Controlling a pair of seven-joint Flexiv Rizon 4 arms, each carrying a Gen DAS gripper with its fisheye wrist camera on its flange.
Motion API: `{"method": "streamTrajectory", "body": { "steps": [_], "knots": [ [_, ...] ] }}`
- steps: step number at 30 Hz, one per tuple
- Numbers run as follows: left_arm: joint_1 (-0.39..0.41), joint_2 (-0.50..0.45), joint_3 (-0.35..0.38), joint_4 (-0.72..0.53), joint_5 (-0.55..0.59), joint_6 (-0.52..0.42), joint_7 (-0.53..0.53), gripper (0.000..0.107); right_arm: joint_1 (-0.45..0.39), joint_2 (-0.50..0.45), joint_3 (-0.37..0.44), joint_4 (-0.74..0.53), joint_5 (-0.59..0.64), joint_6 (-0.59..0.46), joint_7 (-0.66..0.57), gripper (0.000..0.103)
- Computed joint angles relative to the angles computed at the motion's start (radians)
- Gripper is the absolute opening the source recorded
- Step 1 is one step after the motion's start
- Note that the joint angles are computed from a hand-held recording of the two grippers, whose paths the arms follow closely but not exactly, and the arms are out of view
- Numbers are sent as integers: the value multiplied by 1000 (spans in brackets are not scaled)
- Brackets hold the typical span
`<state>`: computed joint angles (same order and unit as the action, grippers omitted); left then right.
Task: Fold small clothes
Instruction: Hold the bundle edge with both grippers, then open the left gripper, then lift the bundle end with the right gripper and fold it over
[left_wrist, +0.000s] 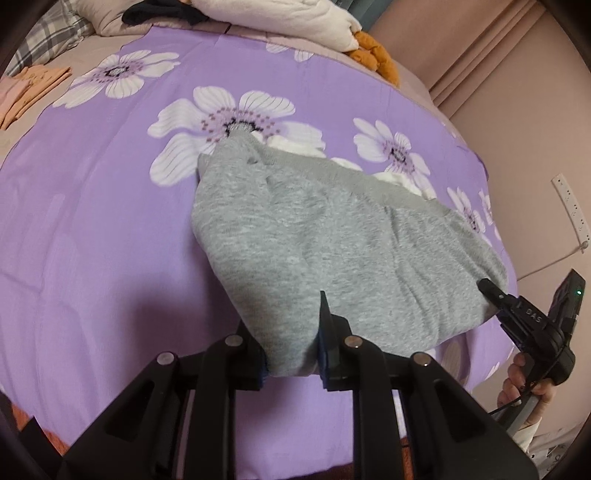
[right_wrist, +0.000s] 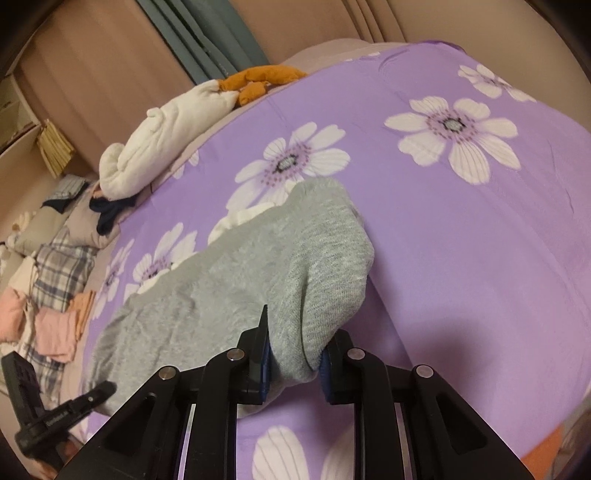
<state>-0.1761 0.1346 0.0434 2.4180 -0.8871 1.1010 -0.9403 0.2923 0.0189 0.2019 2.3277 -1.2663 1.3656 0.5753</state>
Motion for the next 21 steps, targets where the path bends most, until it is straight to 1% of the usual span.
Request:
{"method": "streamTrajectory", "body": {
  "steps": [1,3,5,7,10,12,13,14,17,18,19,21],
  "knots": [
    [1,6,0,8,9,2,-10,20,-5,8,-3,9,-20,15,22,22],
    [7,4,1,13,42,1,-31,21,-9,18,2,20,-24,18,32,22],
    [18,-3,1,12,86,-5,-63,23,-4,10,8,23,10,7,8,22],
    [33,-12,-2,8,160,-5,-111,30,5,-1,13,27,59,-1,-13,22],
    [49,-12,-1,6,257,4,-149,34,14,-12,12,33,87,-9,-19,22],
    [52,-7,7,5,261,-5,-150,36,12,-17,4,42,74,9,2,22],
    [56,-2,10,5,271,-8,-162,42,13,-19,3,46,84,14,-1,22],
    [61,4,12,6,289,-3,-178,45,12,-19,1,49,88,19,-4,22],
    [69,26,16,15,328,31,-209,60,-3,-18,-15,58,29,60,47,22],
    [69,34,21,19,330,41,-213,67,-10,-19,-21,59,7,79,69,23],
    [68,37,24,18,329,44,-216,71,-12,-20,-20,61,18,82,63,23],
    [68,47,33,17,321,40,-214,74,-11,-23,-16,58,35,73,55,25]
  ]
}}
